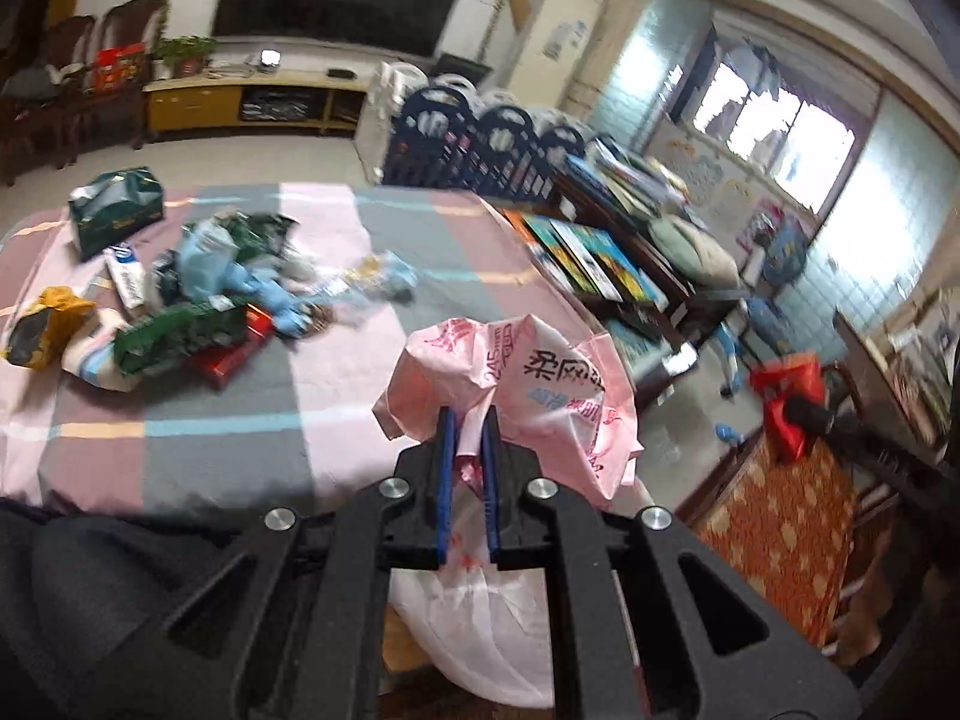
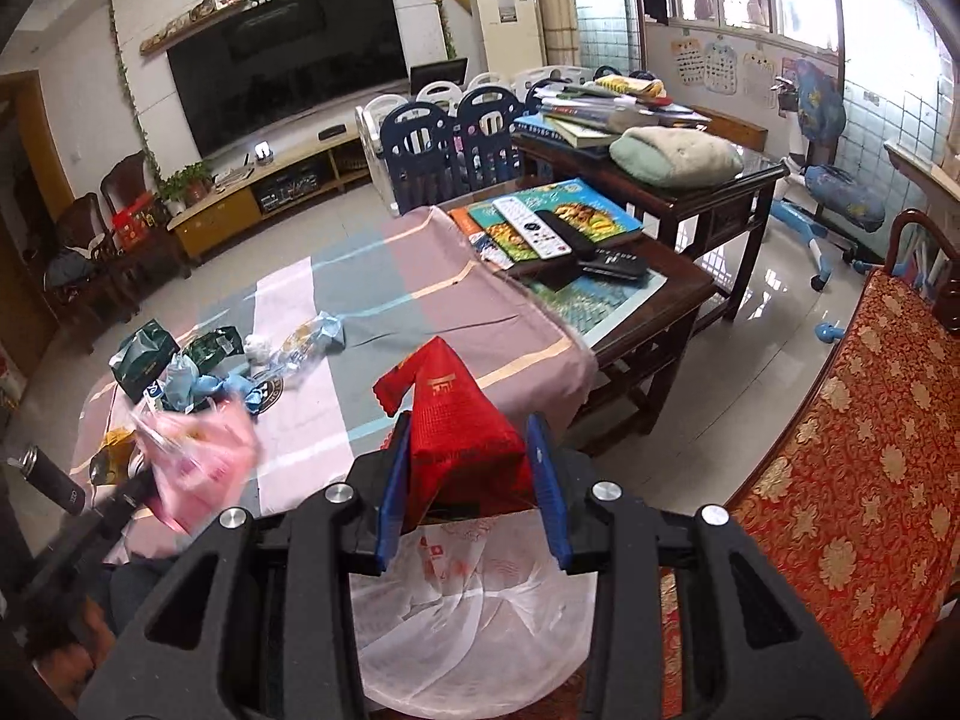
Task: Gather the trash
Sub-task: 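Drop the red packet in the wastebasket while the left gripper drops the pink wrapper, then grasp the yellow chip bag with the left gripper while the right gripper grasps the green packet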
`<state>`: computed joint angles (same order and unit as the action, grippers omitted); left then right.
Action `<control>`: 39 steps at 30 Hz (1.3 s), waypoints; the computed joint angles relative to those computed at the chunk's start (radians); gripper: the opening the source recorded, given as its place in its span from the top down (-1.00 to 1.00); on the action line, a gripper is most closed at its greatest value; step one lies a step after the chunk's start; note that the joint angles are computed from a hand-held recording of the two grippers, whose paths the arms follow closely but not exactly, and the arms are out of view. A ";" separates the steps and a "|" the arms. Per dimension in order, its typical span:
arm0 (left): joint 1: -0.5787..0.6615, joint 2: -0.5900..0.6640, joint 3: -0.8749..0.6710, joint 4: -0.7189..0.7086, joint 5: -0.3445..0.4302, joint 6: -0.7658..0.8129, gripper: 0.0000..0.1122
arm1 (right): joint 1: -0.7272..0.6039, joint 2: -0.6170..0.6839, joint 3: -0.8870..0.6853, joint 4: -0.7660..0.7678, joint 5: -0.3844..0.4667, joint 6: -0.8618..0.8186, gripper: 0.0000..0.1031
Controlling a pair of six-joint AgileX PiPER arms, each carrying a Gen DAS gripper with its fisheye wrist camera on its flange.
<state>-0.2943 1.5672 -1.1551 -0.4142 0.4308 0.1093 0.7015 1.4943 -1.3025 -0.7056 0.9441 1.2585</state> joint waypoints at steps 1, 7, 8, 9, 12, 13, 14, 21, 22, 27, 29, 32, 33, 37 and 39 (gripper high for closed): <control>-0.031 0.011 -0.001 0.032 0.001 -0.017 0.83 | -0.001 -0.014 0.009 -0.008 0.006 -0.004 0.26; -0.160 0.104 -0.024 0.183 -0.010 -0.109 0.83 | -0.035 -0.038 0.019 0.038 0.005 -0.056 0.25; -0.158 0.105 -0.018 0.171 -0.013 -0.097 0.83 | -0.035 -0.036 0.018 0.041 0.008 -0.062 0.25; -0.151 0.119 -0.025 0.128 -0.005 -0.053 0.83 | -0.033 -0.034 0.017 0.041 0.011 -0.065 0.25; -0.146 0.159 -0.051 0.014 0.042 0.072 0.71 | -0.026 -0.024 0.008 0.043 0.021 -0.066 0.25; -0.155 0.167 -0.053 0.006 0.047 0.081 0.41 | -0.026 -0.023 0.008 0.046 0.017 -0.066 0.25; -0.155 0.171 -0.052 -0.001 0.052 0.095 -0.03 | -0.025 -0.021 0.007 0.047 0.016 -0.066 0.25; -0.135 0.140 -0.023 0.193 0.006 -0.161 -0.49 | -0.047 0.020 -0.033 0.136 0.029 -0.145 0.00; -0.121 0.134 -0.016 0.207 0.001 -0.184 -0.49 | -0.056 0.035 -0.048 0.173 0.039 -0.178 -0.14; -0.042 0.088 0.012 0.452 -0.024 -0.446 -0.52 | -0.028 0.076 -0.096 0.163 0.094 -0.179 -0.64; 0.019 0.071 0.023 0.547 -0.026 -0.549 -0.53 | -0.017 0.084 -0.111 0.148 0.096 -0.173 -0.68; 0.183 0.081 0.004 0.591 -0.022 -0.612 -0.53 | -0.009 0.112 -0.147 0.155 0.091 -0.181 -0.69; 0.261 0.097 -0.013 0.588 -0.024 -0.622 -0.53 | -0.007 0.127 -0.162 0.160 0.090 -0.187 -0.69; 0.539 0.246 -0.215 0.487 0.070 -0.605 -0.52 | 0.011 0.227 -0.264 0.194 0.106 -0.239 -0.69; 0.657 0.356 -0.371 0.326 0.152 -0.524 -0.53 | 0.018 0.304 -0.344 0.222 0.129 -0.280 -0.68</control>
<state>0.3631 1.9233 -1.5260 -0.0880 0.5831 -0.4146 0.7190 1.7983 -1.6470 -0.4836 1.0727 0.9789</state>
